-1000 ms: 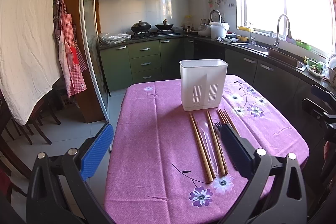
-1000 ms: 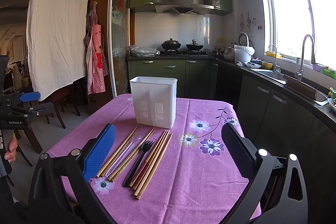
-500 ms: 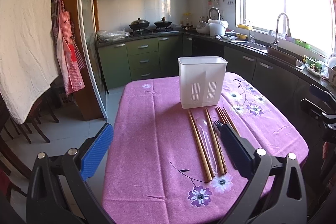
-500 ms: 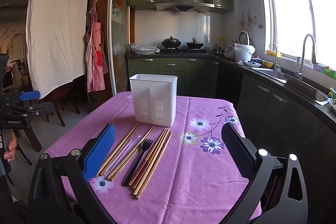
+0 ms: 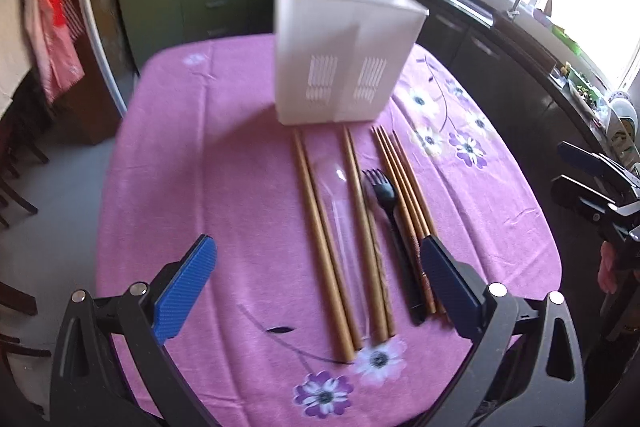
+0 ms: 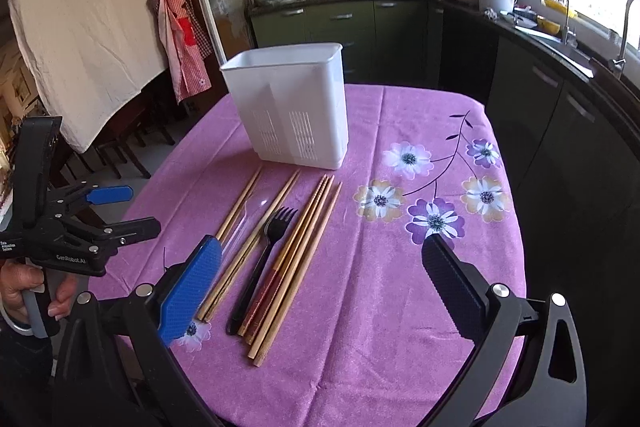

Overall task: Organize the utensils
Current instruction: 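Lower the left gripper onto the clear spoon while the right gripper approaches the black fork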

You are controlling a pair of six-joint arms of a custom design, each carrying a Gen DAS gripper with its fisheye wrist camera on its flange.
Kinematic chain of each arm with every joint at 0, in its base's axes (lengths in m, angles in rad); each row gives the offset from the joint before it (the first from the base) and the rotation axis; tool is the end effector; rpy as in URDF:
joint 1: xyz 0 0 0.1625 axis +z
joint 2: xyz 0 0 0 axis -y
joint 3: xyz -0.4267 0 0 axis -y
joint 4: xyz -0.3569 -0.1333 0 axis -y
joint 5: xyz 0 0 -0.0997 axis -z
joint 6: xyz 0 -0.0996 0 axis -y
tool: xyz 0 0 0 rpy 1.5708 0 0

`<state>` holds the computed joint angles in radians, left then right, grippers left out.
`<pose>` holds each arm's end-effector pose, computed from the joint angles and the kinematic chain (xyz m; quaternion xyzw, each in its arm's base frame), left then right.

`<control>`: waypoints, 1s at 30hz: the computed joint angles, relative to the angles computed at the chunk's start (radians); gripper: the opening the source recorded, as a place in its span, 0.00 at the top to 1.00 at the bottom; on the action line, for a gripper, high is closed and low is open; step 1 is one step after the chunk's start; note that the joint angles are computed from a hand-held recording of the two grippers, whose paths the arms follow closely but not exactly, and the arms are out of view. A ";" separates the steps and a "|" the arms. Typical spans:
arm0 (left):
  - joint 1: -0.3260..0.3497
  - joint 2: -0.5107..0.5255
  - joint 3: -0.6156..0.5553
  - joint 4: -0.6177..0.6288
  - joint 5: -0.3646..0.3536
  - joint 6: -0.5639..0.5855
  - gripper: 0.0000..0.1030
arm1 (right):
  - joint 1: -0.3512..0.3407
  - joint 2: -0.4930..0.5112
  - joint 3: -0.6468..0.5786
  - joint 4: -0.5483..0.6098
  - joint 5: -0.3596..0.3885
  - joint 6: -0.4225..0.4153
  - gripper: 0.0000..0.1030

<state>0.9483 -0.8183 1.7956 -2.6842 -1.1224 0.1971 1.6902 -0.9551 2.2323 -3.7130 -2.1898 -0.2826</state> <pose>-0.2077 -0.5921 0.1027 0.3737 0.8982 -0.1116 0.2028 0.1317 -0.4637 0.1925 0.0476 -0.8729 0.3754 0.3082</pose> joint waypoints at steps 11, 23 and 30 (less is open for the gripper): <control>-0.007 0.186 -0.223 0.272 0.049 -0.102 0.55 | -0.091 -0.050 -0.068 0.259 0.048 0.106 0.38; -0.017 0.248 -0.300 0.375 0.096 -0.145 0.81 | -0.078 -0.006 -0.085 0.232 -0.016 0.041 0.77; -0.010 0.277 -0.342 0.406 0.115 -0.165 0.82 | -0.078 -0.006 -0.089 0.245 -0.010 0.044 0.77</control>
